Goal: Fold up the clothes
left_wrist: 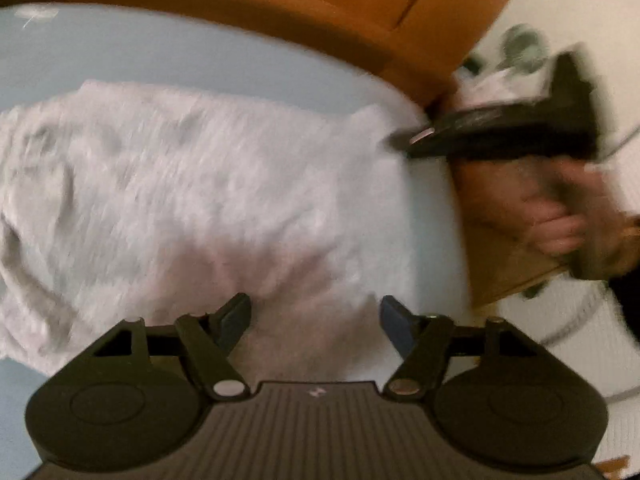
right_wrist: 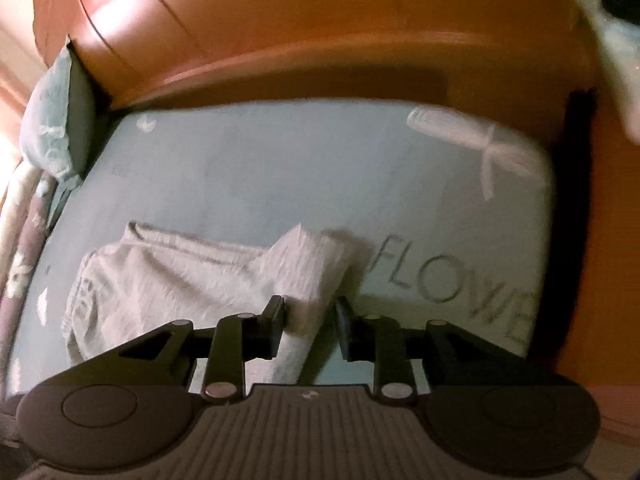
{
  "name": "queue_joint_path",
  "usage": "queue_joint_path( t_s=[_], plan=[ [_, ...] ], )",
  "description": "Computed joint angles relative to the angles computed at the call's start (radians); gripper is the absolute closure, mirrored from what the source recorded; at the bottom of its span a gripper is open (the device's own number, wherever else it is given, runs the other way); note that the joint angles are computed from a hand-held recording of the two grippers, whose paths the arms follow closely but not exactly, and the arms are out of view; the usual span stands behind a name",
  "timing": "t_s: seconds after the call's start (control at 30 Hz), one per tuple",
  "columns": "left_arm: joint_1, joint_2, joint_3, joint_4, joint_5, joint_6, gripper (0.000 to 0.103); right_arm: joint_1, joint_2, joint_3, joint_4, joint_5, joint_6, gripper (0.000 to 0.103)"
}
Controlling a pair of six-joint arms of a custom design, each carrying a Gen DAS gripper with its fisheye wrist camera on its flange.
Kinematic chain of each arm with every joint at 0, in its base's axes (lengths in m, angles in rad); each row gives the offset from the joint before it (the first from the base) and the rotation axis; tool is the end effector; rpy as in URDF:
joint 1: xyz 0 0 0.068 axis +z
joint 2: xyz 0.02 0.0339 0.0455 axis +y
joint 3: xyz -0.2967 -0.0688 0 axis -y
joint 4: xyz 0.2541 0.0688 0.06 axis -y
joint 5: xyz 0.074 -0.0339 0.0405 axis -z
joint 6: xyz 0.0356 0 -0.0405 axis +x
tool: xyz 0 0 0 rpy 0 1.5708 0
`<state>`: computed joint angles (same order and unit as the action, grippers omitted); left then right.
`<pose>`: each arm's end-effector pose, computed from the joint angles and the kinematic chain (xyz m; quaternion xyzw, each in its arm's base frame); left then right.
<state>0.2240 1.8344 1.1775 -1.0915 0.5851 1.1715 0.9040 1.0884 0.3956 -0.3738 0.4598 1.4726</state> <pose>0.3133 0.0512 0.1902 0.4124 0.8604 -0.2747 0.1195 0.1159 0.1217 0.1675 0.3190 0.8891 0.1430 0.2954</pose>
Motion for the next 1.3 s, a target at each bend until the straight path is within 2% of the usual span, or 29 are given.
queue_joint_path(
  t_s=[0.07,0.1,0.17,0.27,0.33,0.4,0.47,0.53,0.63,0.67,0.7,0.73,0.8,0.87,0.9,0.93,0.97,1.03,1.17,1.23,1.3],
  plan=[
    [0.021,-0.001,0.046,-0.074,0.057,0.033,0.034,0.082,-0.024,0.052,-0.119,0.065,0.045,0.068],
    [0.041,-0.002,0.072,-0.12,0.091,0.052,0.033,0.097,-0.023,0.074,-0.119,0.068,0.014,0.066],
    [0.095,0.015,0.139,-0.247,0.153,0.111,0.033,0.141,-0.036,0.096,-0.114,0.066,-0.044,0.061],
    [0.17,0.042,0.177,-0.411,0.171,0.25,0.029,0.183,-0.002,0.097,0.01,-0.025,-0.154,0.058],
    [0.183,0.03,0.125,-0.368,0.139,0.24,0.029,0.224,0.055,0.092,0.118,-0.09,-0.215,0.058],
    [0.18,0.033,0.067,-0.263,0.11,0.141,0.03,0.243,0.13,0.096,0.232,-0.166,-0.285,0.059],
    [0.197,0.096,0.049,-0.201,0.073,0.044,0.031,0.26,0.222,0.122,0.307,-0.203,-0.322,0.059],
    [0.238,0.141,0.079,-0.24,0.093,0.029,0.031,0.259,0.299,0.13,0.364,-0.274,-0.333,0.058],
    [0.276,0.118,0.136,-0.307,0.12,-0.014,0.031,0.277,0.35,0.159,0.325,-0.269,-0.306,0.058],
    [0.284,0.11,0.161,-0.333,0.152,0.003,0.03,0.282,0.338,0.16,0.314,-0.262,-0.298,0.055],
    [0.281,0.105,0.172,-0.321,0.188,0.005,0.029,0.283,0.321,0.165,0.292,-0.256,-0.286,0.049],
    [0.277,0.1,0.181,-0.304,0.224,0.004,0.028,0.287,0.315,0.169,0.275,-0.241,-0.271,0.047],
    [0.25,0.099,0.183,-0.198,0.279,-0.073,0.027,0.287,0.309,0.178,0.254,-0.224,-0.246,0.046],
    [0.236,0.116,0.185,-0.078,0.293,-0.178,0.027,0.29,0.302,0.187,0.239,-0.213,-0.231,0.046],
    [0.242,0.138,0.199,-0.034,0.269,-0.217,0.027,0.294,0.302,0.192,0.231,-0.206,-0.226,0.046],
    [0.233,0.136,0.17,0.064,0.214,-0.279,0.028,0.297,0.303,0.198,0.223,-0.199,-0.221,0.046],
    [0.239,0.142,0.171,0.078,0.194,-0.294,0.04,0.297,0.299,0.204,0.202,-0.194,-0.222,0.046],
    [0.254,0.157,0.18,0.087,0.162,-0.315,0.04,0.297,0.278,0.22,0.14,-0.185,-0.231,0.046],
    [0.27,0.14,0.266,-0.051,0.238,-0.24,0.032,0.258,0.162,0.234,0.033,-0.121,-0.268,0.046],
    [0.239,0.15,0.301,-0.064,0.308,-0.26,0.03,0.191,0.115,0.23,0.044,-0.103,-0.332,0.046],
    [0.194,0.193,0.359,-0.068,0.37,-0.288,0.029,0.089,0.144,0.246,0.101,-0.115,-0.448,0.046]
  ],
)
